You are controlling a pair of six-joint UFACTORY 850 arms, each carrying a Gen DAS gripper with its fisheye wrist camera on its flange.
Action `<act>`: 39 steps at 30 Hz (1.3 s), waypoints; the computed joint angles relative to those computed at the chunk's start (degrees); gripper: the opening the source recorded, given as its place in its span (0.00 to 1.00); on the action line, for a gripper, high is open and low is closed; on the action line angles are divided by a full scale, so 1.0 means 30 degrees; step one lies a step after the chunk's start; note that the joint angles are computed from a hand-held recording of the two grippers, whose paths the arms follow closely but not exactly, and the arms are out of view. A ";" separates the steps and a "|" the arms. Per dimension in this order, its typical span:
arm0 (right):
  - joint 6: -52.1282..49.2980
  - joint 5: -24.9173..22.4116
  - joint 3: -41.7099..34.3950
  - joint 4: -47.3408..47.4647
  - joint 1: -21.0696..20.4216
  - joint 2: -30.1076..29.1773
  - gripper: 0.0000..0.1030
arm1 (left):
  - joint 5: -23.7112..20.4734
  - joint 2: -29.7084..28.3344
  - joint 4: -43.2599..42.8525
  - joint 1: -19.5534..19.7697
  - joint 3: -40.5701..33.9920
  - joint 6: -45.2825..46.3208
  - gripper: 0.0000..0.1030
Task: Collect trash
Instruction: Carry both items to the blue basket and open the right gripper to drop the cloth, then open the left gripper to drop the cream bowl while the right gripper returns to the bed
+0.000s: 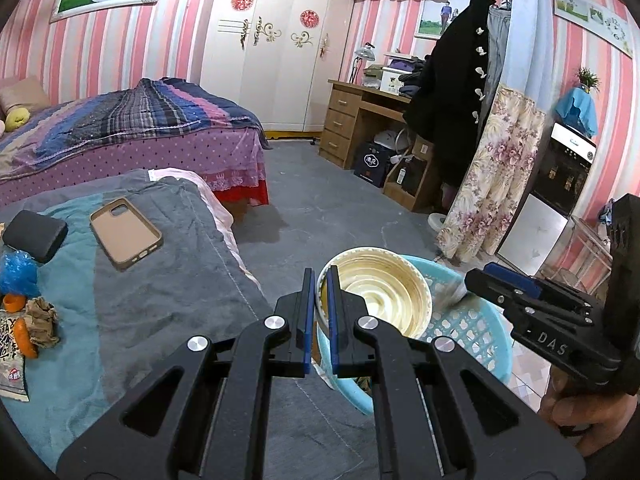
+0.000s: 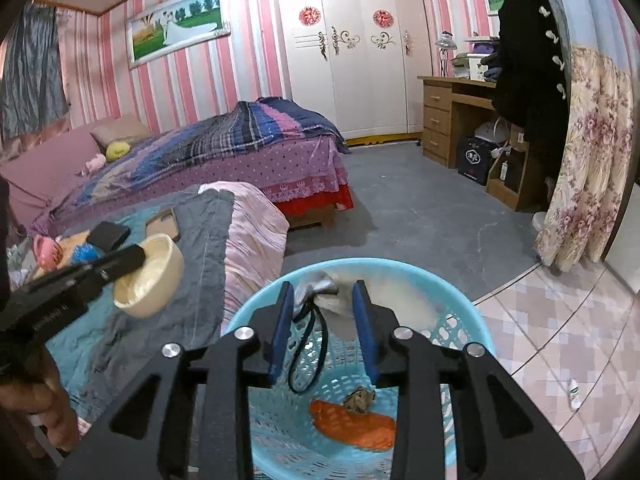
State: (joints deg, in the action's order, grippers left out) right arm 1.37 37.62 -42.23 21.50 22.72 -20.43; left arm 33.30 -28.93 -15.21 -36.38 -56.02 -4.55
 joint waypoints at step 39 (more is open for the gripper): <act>0.2004 -0.4399 -0.9585 -0.3480 0.5661 -0.5806 0.53 | 0.0916 0.5723 -0.5976 0.9337 0.8049 0.4572 0.72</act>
State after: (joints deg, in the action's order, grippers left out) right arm 7.39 24.42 -70.99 11.06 39.70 -37.85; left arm 36.05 -11.76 -33.14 -8.36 -31.87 9.16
